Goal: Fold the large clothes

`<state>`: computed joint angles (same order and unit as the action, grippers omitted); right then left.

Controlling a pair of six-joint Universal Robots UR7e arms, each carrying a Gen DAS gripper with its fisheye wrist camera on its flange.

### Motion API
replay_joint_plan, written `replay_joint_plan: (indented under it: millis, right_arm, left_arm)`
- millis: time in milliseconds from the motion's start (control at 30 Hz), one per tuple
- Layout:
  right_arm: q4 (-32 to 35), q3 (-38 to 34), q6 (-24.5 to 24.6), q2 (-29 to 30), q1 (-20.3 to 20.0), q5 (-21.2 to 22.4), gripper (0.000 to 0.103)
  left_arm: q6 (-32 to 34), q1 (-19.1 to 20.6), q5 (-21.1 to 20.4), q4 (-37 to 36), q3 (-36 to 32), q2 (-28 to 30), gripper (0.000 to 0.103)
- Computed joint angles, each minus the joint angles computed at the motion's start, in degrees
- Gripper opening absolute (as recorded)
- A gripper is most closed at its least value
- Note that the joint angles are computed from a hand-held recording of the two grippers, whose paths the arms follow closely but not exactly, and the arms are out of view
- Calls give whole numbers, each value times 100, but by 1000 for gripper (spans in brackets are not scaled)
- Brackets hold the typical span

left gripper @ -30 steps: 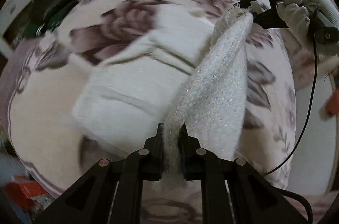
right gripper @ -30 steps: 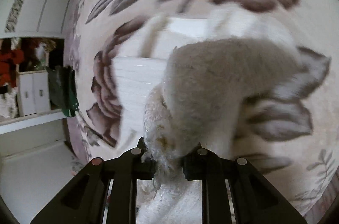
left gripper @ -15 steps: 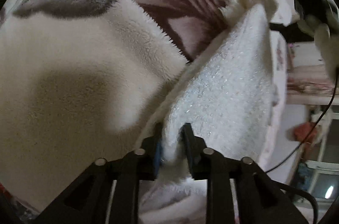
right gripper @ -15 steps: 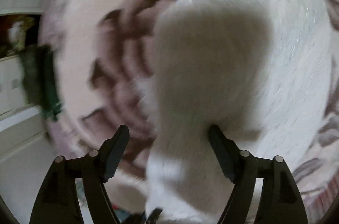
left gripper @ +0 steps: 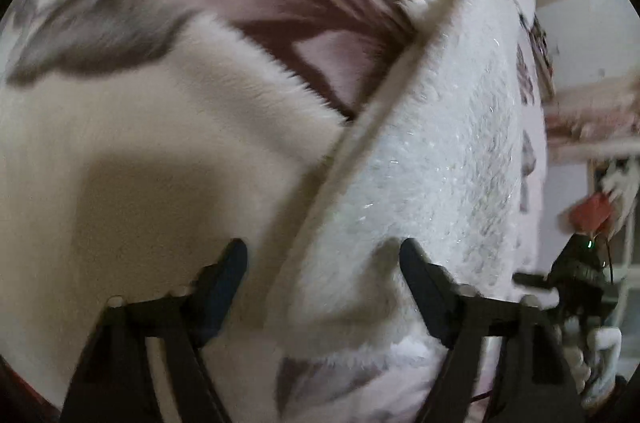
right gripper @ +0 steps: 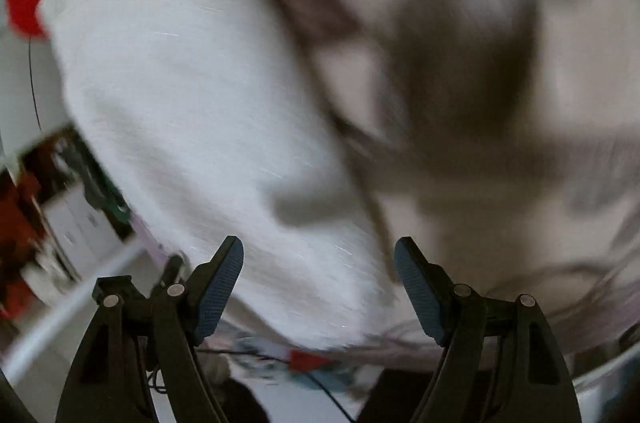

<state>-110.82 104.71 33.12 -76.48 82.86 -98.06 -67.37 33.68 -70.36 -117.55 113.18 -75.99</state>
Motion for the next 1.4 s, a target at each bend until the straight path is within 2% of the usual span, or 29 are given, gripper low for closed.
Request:
replay_joint_plan:
  millis: [67, 100, 133, 167, 300, 400, 533, 633, 667, 700, 733, 833, 900, 933, 967, 1000, 1033, 1067, 1100, 1200, 1300, 1400]
  right_arm:
    - [-610, 653, -77, -300, -311, 376, 80]
    - [-935, 931, -170, -389, -435, 562, 73]
    - [-1217, 1135, -294, -433, -522, 762, 64]
    - [-1428, 1281, -432, -423, -551, 905, 39]
    - [-1738, 1392, -455, -456, -206, 249, 12]
    - [-1806, 1423, -334, -596, -46, -126, 9]
    - [-1393, 1265, -824, -571, -282, 310, 11]
    - [-1229, 1215, -1180, -598, -486, 680, 28]
    - [-1243, 1228, -1360, -604, -596, 862, 46]
    - [-1383, 1322, -1472, -571, -672, 1011, 63]
    - [-1495, 1402, -1587, -510, -773, 1228, 68]
    - [-1672, 1532, -1796, -164, -1053, 1782, 70]
    - [-2051, 1721, -1743, 45, -1126, 1983, 72]
    - [-2244, 1770, -1704, 114, -1093, 1979, 73]
    - [-2353, 1796, -1692, 148, -1061, 2000, 72]
    - [-2449, 1835, -1707, 133, -1038, 2008, 62]
    - [-2543, 1882, -1712, 102, -977, 1922, 49]
    - [-2627, 1943, -1720, 68, -944, 1918, 24]
    - [-2729, 2051, -1655, -32, -933, 1961, 20]
    - [-2538, 2035, -1524, -350, -642, 1728, 16]
    - [-1744, 1906, -1558, -947, -523, 1738, 15]
    - [-821, 1939, -1480, -1598, -368, 1587, 15]
  left_arm:
    - [6, -148, 251, 314, -124, 80, 17]
    - [-32, -217, 375, 288, -74, 9, 15]
    - [-90, -257, 416, 242, -3, -75, 15]
    - [-205, -302, 451, 260, 73, -188, 14]
    - [-488, -304, 256, 189, 261, -457, 14]
    - [-435, -338, 160, 297, 212, -454, 14]
    - [-211, -219, 20, 129, 122, -353, 17]
    - [-74, -7, -376, -598, 329, -533, 27]
    - [2, 57, -411, -856, 408, -552, 36]
    - [105, 140, -477, -1123, 491, -541, 51]
    - [203, 253, -614, -1443, 585, -477, 57]
    - [482, 542, -1027, -1840, 632, -161, 58]
    - [657, 603, -976, -1777, 556, 72, 58]
    - [685, 561, -813, -1892, 589, 147, 58]
    - [684, 485, -626, -1922, 605, 171, 55]
    - [714, 376, -425, -1932, 607, 192, 32]
    - [771, 277, -325, -1917, 600, 185, 21]
    - [816, 147, -202, -1860, 577, 173, 16]
    - [862, 14, -91, -1871, 592, 124, 14]
    - [482, -306, 24, -1790, 650, -118, 13]
    - [-127, -702, 124, -1440, 652, -383, 13]
    - [-821, -1132, -31, -1049, 716, -578, 13]
